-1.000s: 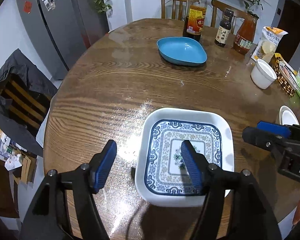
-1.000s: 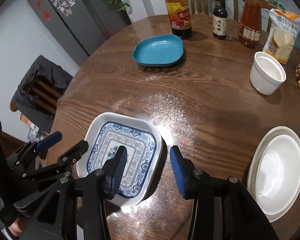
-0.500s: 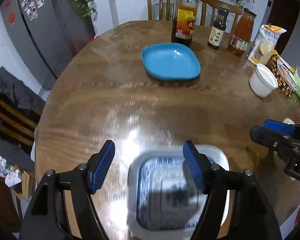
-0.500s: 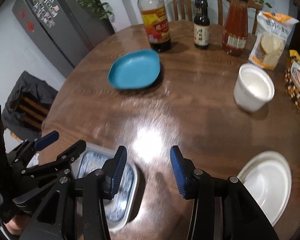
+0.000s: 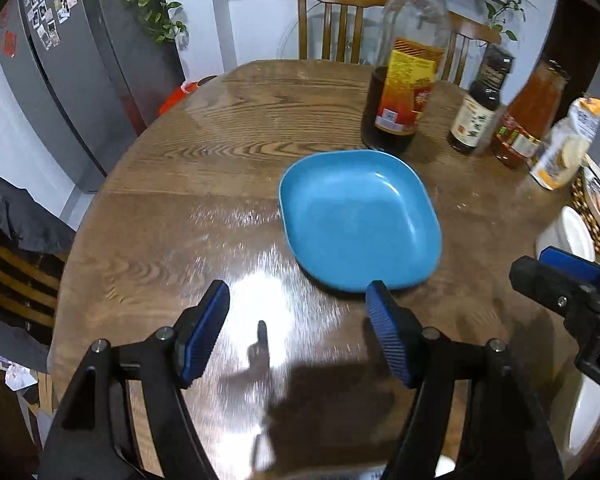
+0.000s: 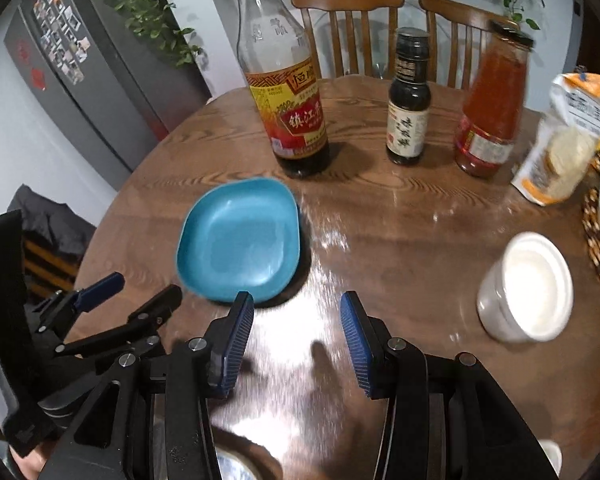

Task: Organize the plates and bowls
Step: 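Move both grippers to the rim of the shallow blue dish, then close both grippers on the blue dish rim and lift it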

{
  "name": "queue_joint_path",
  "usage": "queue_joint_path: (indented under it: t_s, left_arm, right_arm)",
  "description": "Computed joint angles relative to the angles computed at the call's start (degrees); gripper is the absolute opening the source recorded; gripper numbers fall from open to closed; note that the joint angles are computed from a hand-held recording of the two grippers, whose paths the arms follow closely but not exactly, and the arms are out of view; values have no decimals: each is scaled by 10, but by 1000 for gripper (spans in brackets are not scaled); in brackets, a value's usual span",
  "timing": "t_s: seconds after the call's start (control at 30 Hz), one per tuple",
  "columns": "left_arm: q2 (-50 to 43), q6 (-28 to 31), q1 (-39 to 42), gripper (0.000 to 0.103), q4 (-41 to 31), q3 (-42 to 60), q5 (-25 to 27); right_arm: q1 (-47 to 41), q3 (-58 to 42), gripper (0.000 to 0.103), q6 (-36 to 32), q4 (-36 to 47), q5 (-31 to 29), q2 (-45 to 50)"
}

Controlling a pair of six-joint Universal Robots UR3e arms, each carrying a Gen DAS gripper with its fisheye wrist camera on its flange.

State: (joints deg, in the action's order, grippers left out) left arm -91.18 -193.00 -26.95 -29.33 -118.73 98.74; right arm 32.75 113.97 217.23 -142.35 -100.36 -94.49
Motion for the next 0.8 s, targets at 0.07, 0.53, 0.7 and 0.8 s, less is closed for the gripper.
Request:
queue_joint_path:
  t_s: [0.07,0.53,0.7,0.8]
  left_arm:
    - [-34,1,10,71,15,16,-5]
    - [-154,10,31,70,74,57,-25]
    - [-158,16,34,63,84,57,-32]
    - [-152,22,36,51,85,53,-43]
  right_arm:
    - [-12,-1,46,-10,-23,6,23]
    - [-36,-23,46,-27,-92,20,139]
    - [-43,-24,46,-33,-103,36,153]
    - [-44,-21,44,-35,-112,44,156]
